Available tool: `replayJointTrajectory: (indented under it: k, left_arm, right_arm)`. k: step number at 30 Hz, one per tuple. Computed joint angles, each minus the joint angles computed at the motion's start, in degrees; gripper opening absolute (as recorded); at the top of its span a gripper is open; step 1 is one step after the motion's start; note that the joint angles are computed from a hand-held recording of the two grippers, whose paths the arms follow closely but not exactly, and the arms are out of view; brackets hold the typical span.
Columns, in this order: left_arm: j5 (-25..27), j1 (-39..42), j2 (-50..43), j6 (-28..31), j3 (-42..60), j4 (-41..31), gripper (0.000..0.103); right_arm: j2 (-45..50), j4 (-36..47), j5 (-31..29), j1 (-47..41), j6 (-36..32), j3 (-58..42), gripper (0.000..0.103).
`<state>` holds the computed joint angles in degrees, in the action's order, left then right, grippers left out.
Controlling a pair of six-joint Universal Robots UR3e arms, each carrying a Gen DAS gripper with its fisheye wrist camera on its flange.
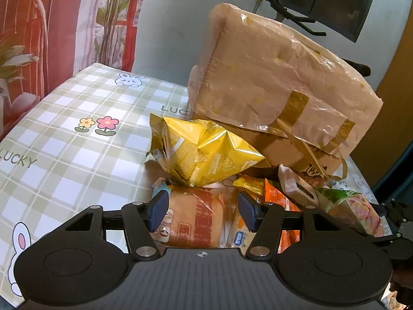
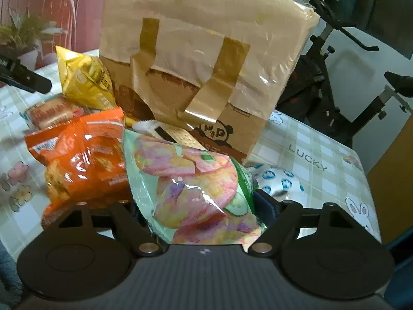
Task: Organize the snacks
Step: 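Move both tools back to the snack pile beside the box, then grasp the yellow chip bag with the left gripper while the right gripper grasps the pink fruit-print bag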
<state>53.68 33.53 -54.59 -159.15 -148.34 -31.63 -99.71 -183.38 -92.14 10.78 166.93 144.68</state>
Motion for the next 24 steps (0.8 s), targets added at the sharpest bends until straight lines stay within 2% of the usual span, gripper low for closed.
replayJointTrajectory:
  k: [4, 10, 13, 17, 19, 22, 24]
  left_arm:
    - [1.26, -1.28, -3.71, -3.04, 1.18, 5.21, 0.063]
    - [4.97, -7.63, -15.38, -10.33, 4.64, 20.09, 0.076]
    - [5.41, -10.42, -18.80, -12.23, 8.35, 20.05, 0.078]
    - [7.40, -11.84, -21.49, -18.20, 9.71, 24.35, 0.082]
    - [9.13, -11.88, -22.79, -21.25, 10.69, 23.88, 0.082]
    - [8.65, -10.65, -25.08, -25.29, 12.53, 20.75, 0.082]
    - [9.25, -11.08, -27.44, -27.79, 13.11, 22.01, 0.082]
  right_arm:
    - [-1.59, 1.80, 2.21, -0.76, 0.79, -0.24, 0.079]
    - [-0.68, 0.39, 2.16, -0.21, 0.96, -0.03, 0.079]
    - [-1.01, 0.22, 2.59, -0.54, 0.99, 0.39, 0.079]
    - [-1.65, 0.41, 3.01, -0.83, 0.70, 0.85, 0.079]
    - [-1.49, 0.22, 3.02, -0.77, 0.77, 0.83, 0.079]
    - [-0.97, -0.33, 2.92, -0.61, 0.67, 0.80, 0.079]
    - [-0.36, -0.89, 2.65, -0.30, 0.78, 0.68, 0.079]
